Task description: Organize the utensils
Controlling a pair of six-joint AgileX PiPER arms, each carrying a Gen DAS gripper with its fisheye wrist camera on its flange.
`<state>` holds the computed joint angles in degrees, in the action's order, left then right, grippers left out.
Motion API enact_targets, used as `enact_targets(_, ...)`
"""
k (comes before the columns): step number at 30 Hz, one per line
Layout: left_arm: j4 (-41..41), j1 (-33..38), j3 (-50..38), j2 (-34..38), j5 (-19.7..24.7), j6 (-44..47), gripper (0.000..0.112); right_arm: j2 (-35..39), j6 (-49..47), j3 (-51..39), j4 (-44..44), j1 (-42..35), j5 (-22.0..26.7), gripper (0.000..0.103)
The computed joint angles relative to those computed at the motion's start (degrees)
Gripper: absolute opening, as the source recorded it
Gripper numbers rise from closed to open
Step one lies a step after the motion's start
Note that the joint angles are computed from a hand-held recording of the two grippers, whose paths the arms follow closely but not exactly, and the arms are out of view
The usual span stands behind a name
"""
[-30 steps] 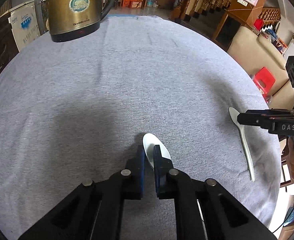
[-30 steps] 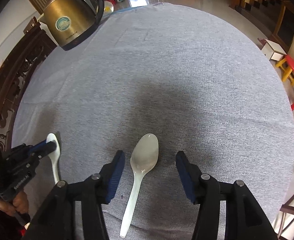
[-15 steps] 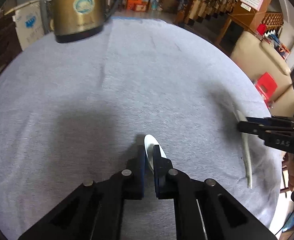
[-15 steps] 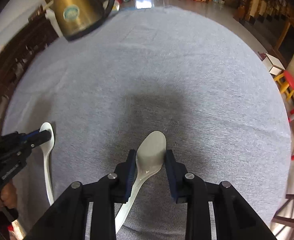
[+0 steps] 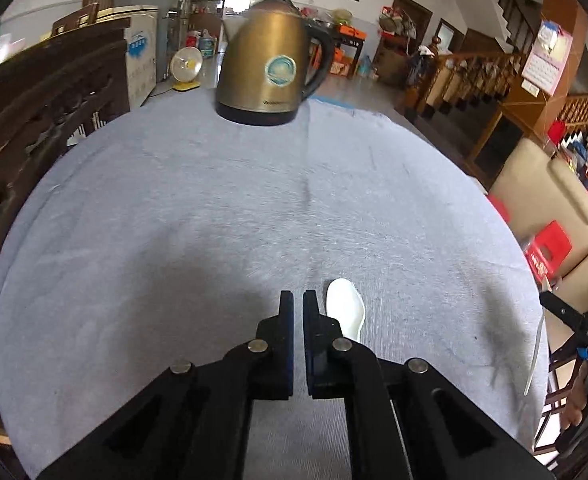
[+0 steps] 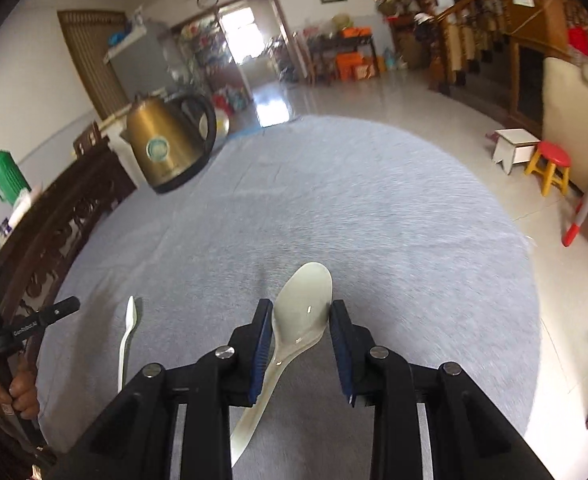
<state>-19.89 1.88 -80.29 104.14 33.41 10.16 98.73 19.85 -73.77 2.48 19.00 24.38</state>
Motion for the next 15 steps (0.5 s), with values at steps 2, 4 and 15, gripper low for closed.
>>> enact_targets(2, -1.5, 0.8, 1.5, -1.8, -0.1, 1.2, 0.004, -4.0, 4.0, 4.8, -3.2, 0.5, -2.8, 0.031)
enact_targets(4, -2.9, 1.5, 2.8, -3.4, 0.4, 2.9, 0.004, -6.7, 7.3, 7.7, -6.3, 0.9, -4.0, 0.031)
enact_targets(15, 2.9, -4.3, -9.2, 8.3, 8.9, -4.7, 0.031, -3.8, 11.1, 7.7, -8.7, 2.3, -4.5, 0.031)
